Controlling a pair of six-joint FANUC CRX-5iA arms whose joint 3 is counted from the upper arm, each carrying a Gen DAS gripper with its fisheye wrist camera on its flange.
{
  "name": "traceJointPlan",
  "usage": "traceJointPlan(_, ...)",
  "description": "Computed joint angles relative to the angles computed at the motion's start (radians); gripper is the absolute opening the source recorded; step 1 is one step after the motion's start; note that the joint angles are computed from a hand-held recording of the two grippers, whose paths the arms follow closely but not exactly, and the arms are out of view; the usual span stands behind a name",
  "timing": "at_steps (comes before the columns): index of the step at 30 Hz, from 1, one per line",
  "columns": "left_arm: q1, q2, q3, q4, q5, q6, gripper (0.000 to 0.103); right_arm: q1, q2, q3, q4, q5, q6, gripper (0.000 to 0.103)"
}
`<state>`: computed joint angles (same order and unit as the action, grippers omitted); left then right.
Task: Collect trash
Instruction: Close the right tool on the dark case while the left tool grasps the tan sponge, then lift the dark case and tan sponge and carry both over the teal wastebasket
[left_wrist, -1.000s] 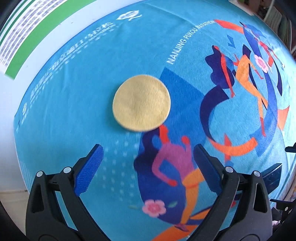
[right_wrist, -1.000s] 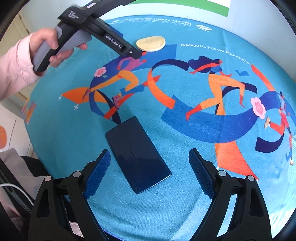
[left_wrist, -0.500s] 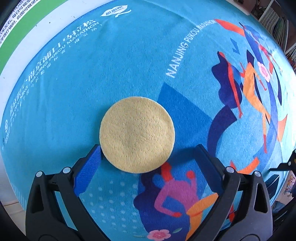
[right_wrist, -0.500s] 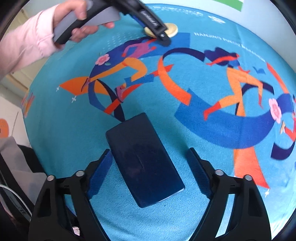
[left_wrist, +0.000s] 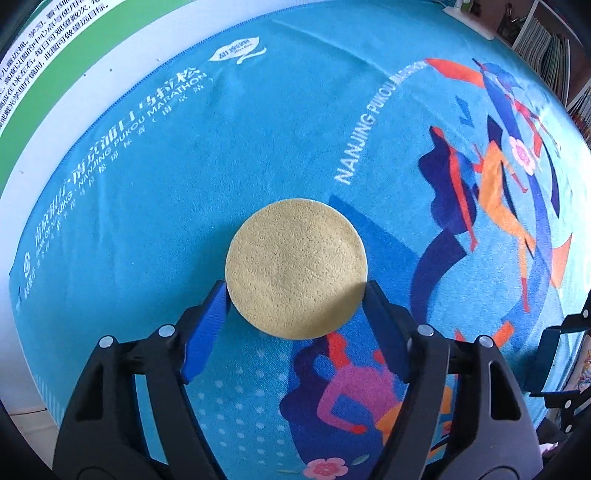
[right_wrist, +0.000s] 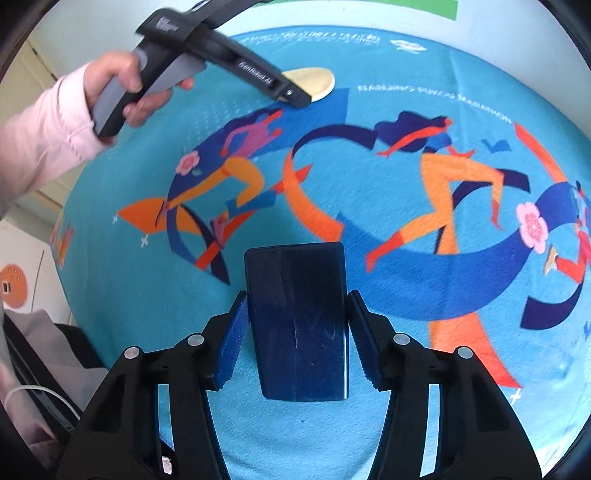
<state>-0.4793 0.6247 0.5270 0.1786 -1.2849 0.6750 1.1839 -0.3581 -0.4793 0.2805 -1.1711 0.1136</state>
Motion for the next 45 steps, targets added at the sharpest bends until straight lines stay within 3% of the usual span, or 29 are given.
traceJointPlan(5,0.015,-0.087,-0.097,0.005,0.065,-0.03,0.071,0.001,-0.022,-0.012,0.024,-0.005,0.008,0.054)
traceJointPlan(11,0.042,-0.216,-0.235,-0.011,0.12,0.011,0.071,0.006,-0.033,-0.007,0.052,0.01,0.083,0.054)
traceJointPlan(16,0.075,-0.328,-0.344,-0.051,0.154,0.115,0.071,-0.04,-0.034,0.004,0.042,0.084,0.258,0.054)
traceJointPlan(24,0.125,-0.52,-0.501,-0.156,0.167,0.422,0.071,-0.146,-0.001,0.09,-0.125,0.179,0.751,0.054)
traceJointPlan(35,0.236,-0.856,-0.765,-0.319,0.03,0.868,0.071,-0.202,0.121,0.266,-0.454,0.177,1.318,0.054)
traceJointPlan(41,0.38,-1.06,-0.906,-0.323,-0.061,0.928,0.071,-0.146,0.22,0.386,-0.54,0.15,1.459,0.054)
traceJointPlan(45,0.556,-1.208,-1.008,-0.292,-0.11,0.859,0.071,-0.087,0.306,0.488,-0.564,0.132,1.527,0.054)
